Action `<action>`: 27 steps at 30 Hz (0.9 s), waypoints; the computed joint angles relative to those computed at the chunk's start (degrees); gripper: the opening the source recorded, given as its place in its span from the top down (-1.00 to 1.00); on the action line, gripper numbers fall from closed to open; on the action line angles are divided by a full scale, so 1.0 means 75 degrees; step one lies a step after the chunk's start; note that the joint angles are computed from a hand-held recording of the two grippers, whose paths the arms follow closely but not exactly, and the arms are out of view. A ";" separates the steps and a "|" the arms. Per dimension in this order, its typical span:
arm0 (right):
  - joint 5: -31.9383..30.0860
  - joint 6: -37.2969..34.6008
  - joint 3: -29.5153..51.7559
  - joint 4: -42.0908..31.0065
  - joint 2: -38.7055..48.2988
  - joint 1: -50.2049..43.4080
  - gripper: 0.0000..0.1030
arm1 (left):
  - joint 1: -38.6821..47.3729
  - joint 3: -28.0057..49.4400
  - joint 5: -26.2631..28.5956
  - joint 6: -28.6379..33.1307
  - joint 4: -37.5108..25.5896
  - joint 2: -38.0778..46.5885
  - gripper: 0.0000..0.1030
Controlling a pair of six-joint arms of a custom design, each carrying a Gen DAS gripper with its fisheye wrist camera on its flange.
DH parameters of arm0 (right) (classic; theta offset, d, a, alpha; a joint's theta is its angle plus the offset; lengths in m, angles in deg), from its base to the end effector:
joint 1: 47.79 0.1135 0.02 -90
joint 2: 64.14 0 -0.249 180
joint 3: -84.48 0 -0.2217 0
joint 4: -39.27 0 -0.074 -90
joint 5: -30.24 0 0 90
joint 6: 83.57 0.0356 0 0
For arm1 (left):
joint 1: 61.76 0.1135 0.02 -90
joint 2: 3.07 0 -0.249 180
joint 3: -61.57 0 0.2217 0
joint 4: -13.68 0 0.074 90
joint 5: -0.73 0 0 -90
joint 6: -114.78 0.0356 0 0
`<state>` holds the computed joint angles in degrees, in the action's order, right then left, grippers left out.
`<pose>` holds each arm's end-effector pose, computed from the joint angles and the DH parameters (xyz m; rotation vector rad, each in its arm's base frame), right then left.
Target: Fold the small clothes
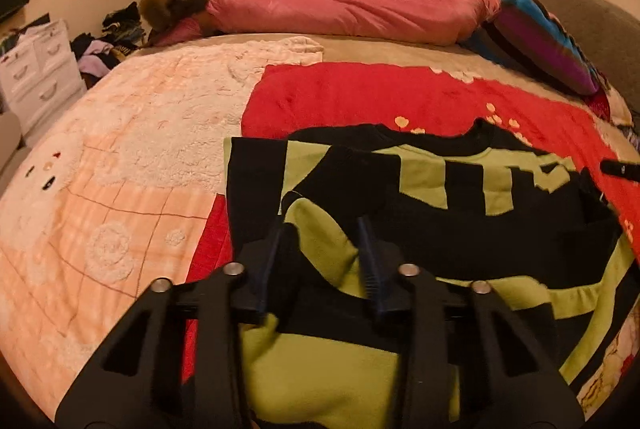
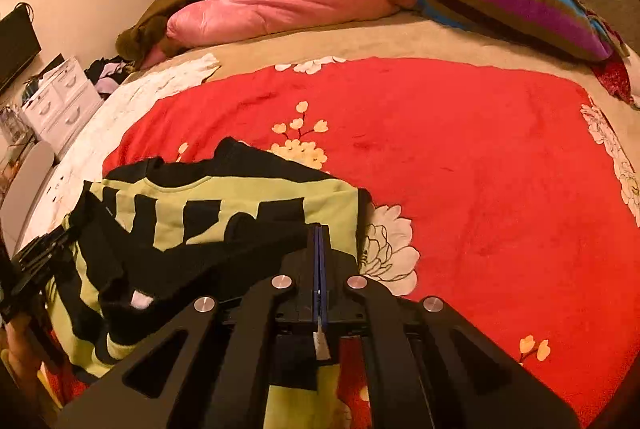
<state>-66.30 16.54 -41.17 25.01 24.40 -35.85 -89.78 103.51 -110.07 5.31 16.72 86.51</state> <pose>0.2629 0.0597 0.1560 -0.0916 2.4316 0.3129 0.2213 -0.1034 0.1233 -0.0046 2.2868 -0.0010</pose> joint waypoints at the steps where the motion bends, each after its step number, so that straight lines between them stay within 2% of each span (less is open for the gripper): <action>1: -0.0023 -0.0084 -0.0004 -0.0046 -0.0014 0.0025 0.83 | 0.0092 -0.0152 0.0084 -0.0079 0.0149 -0.0184 0.78; 2: -0.0014 -0.0235 0.0028 -0.0149 0.0017 0.0112 0.64 | 0.0202 -0.0313 0.0170 -0.0151 0.0282 -0.0424 0.83; 3: 0.0171 -0.0310 0.0019 -0.0150 0.0050 0.0257 0.15 | 0.0317 -0.0463 0.0207 -0.0268 0.0397 -0.0697 0.84; 4: 0.0385 -0.0348 0.0019 -0.0139 0.0099 0.0414 -0.21 | 0.0397 -0.0523 0.0242 -0.0341 0.0433 -0.0878 0.85; 5: 0.0526 -0.0367 0.0065 -0.0125 0.0236 0.0553 -0.22 | 0.0502 -0.0595 0.0297 -0.0449 0.0466 -0.1099 0.85; 6: 0.0618 -0.0328 0.0114 -0.0068 0.0411 0.0656 -0.21 | 0.0596 -0.0619 0.0300 -0.0546 0.0462 -0.1285 0.85; 7: 0.0704 -0.0257 0.0173 -0.0034 0.0582 0.0722 0.01 | 0.0607 -0.0571 0.0253 -0.0563 0.0403 -0.1352 0.85; 9: 0.0780 -0.0170 0.0294 -0.0015 0.0891 0.0824 0.62 | 0.0655 -0.0434 0.0233 -0.0615 0.0378 -0.1259 0.85; 10: 0.1066 -0.0114 0.0262 0.0034 0.0887 0.0906 0.79 | 0.0655 -0.0426 0.0235 -0.0650 0.0445 -0.1181 0.83; 14: 0.0523 0.0193 -0.0328 0.0442 0.0163 0.0469 0.79 | 0.0700 -0.0585 0.0274 -0.0614 0.0872 -0.0714 0.75; 17: -0.0302 0.0547 -0.0842 0.0697 -0.0584 -0.0019 0.79 | 0.0999 -0.0849 0.0723 -0.0784 0.1244 -0.0661 0.65; 19: -0.0906 0.0835 -0.1080 0.0844 -0.0950 -0.0347 0.79 | 0.1047 -0.0927 0.0787 -0.0728 0.1382 -0.0653 0.65; 21: -0.1263 0.1080 -0.1113 0.0854 -0.1147 -0.0540 0.80 | 0.1033 -0.1016 0.0795 -0.0672 0.1416 -0.0758 0.74; 24: -0.1793 0.1497 -0.0915 0.0867 -0.1191 -0.0799 0.80 | 0.1006 -0.1189 0.0655 -0.0669 0.1135 -0.1594 0.84; 27: -0.1804 0.1536 -0.0440 0.0788 -0.1049 -0.0759 0.80 | 0.1097 -0.1223 0.0526 -0.0771 0.0897 -0.2391 0.84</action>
